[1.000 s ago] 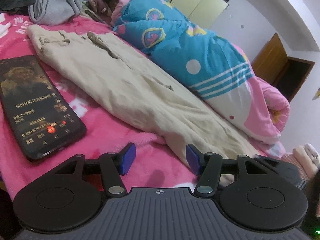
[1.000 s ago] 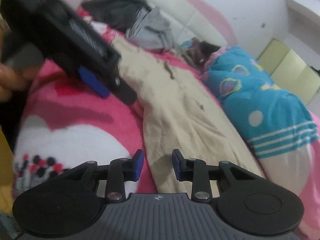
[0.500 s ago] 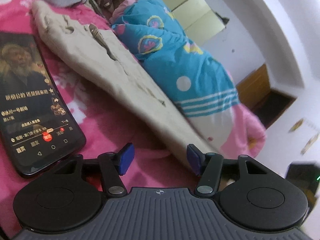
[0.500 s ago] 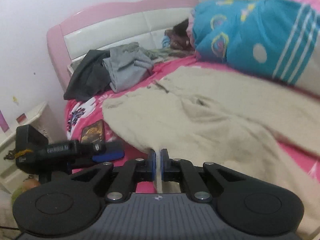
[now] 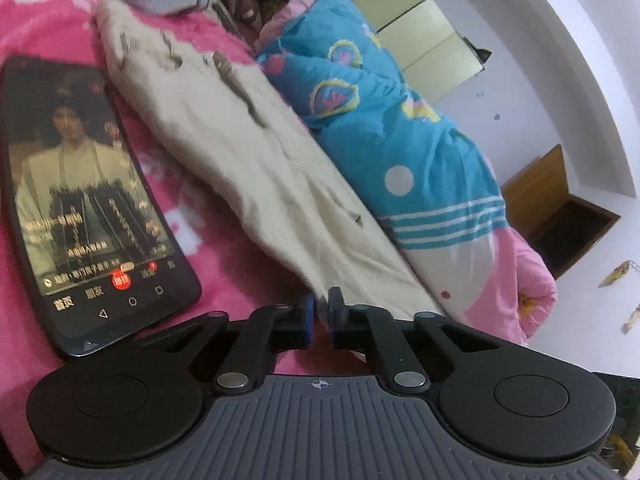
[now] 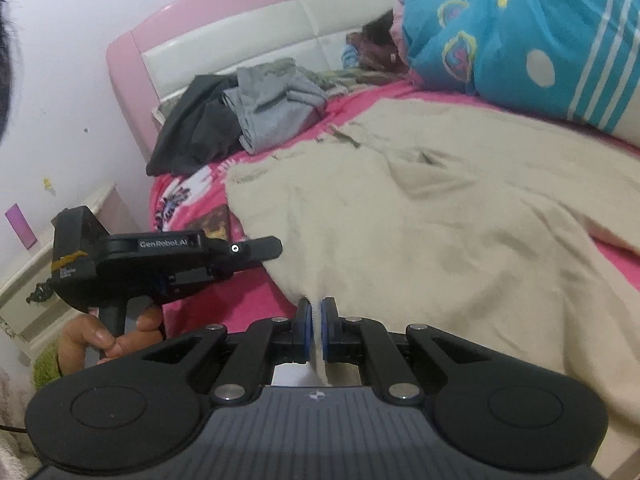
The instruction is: Fold clothes
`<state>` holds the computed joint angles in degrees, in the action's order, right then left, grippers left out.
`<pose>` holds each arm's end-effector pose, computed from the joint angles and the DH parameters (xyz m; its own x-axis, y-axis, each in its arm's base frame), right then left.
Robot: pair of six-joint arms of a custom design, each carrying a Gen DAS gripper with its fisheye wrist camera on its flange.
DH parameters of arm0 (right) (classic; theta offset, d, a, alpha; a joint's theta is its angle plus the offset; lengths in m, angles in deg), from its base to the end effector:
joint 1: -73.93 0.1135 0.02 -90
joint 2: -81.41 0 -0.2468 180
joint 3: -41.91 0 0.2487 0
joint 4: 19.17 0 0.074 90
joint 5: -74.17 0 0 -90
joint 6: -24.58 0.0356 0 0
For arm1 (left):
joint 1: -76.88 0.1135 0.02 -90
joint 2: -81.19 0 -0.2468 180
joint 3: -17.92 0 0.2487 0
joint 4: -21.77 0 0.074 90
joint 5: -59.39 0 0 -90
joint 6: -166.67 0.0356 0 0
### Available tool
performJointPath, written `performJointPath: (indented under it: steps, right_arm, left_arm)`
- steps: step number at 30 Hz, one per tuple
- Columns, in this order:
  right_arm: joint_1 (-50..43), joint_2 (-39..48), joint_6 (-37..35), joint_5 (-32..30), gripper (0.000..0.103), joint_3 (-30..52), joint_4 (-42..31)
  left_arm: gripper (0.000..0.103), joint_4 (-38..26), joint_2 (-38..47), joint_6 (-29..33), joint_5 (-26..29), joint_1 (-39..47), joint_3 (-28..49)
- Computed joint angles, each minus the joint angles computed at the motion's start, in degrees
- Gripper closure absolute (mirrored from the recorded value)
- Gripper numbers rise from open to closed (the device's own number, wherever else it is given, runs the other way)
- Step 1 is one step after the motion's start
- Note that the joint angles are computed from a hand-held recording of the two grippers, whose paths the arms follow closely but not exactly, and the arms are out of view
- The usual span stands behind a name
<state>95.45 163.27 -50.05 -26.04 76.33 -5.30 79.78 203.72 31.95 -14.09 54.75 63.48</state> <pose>0.2248 0.0954 0.1143 -0.6281 0.0327 -0.7774 -0.3442 0.8843 0.3154 0.2843 -0.1266 0.0442 -0.6433 -0.4666 -0.6070 0.2219 0.6452 -0.7311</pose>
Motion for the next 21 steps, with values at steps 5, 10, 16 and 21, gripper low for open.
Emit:
performJointPath:
  steps: [5, 10, 16, 21]
  right_arm:
    - [3.2, 3.1, -1.6, 2.6, 0.099, 1.9, -3.0]
    - [6.6, 6.0, -2.3, 6.6, 0.095, 3.8, -5.4]
    - [7.5, -2.1, -1.4, 11.3, 0.086, 1.9, -10.1]
    - [5.0, -9.5, 6.8, 13.9, 0.085, -5.4, -4.4]
  left_arm:
    - [0.103, -10.4, -4.4, 3.5, -4.3, -1.8, -0.2]
    - [0.103, -14.3, -6.9, 5.2, -6.0, -2.2, -1.0]
    - [0.102, -15.6, -11.2, 9.3, -6.2, -1.8, -4.6]
    - [0.101, -15.2, -16.1, 13.6, -9.7, -3.1, -8.9]
